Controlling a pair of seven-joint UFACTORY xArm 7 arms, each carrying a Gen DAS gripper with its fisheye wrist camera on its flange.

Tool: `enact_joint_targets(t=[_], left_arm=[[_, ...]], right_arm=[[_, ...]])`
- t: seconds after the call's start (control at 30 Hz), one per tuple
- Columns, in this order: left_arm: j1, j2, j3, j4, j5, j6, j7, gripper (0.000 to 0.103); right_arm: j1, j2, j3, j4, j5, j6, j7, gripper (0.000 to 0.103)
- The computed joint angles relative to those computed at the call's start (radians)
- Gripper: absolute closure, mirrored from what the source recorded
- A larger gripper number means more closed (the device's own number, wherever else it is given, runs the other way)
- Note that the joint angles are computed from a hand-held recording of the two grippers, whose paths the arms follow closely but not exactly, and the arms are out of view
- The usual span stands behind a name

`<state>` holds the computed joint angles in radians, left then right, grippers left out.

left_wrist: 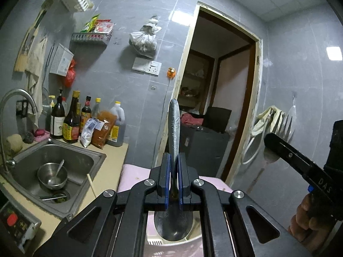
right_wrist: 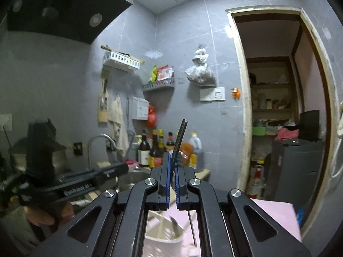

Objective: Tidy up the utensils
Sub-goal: 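Carry spoon with left tool into the basket while right tool carries fork to the cup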

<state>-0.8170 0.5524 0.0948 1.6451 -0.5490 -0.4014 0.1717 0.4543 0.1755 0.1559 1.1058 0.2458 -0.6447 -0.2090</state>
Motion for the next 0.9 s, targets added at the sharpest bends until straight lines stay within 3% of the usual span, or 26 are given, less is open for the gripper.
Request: enact_joint_targets(t=[0.1, 0.33, 0.57, 0.8, 0.9], left_arm=[[0.103, 0.011, -0.093, 0.001, 0.096, -0.005, -0.073, 0.099], [0.130, 0.046, -0.084, 0.015, 0.117, 0.012, -0.183, 0.099], [0.158, 0.064, -0.094, 0.007, 0.147, 0.016, -0.286, 0.099], [0.032, 0.094, 0.052, 0.031, 0.060, 0.046, -0.265, 0.099], [-0.035, 0.110, 0.131, 0.040, 0.003, 0.063, -0.248, 0.099]], right_arm=[[-0.014, 0.040, 0.009, 0.061, -0.051, 0.038, 0.061, 0.102], [-0.037, 0.133, 0.010, 0.196, -0.143, 0.142, 0.181, 0.102], [-0.078, 0.167, 0.022, 0.221, -0.235, 0.176, 0.301, 0.102], [-0.097, 0.173, 0.028, 0.233, -0.299, 0.185, 0.365, 0.102], [-0.156, 0.182, 0.072, 0.240, -0.371, 0.195, 0.448, 0.102]])
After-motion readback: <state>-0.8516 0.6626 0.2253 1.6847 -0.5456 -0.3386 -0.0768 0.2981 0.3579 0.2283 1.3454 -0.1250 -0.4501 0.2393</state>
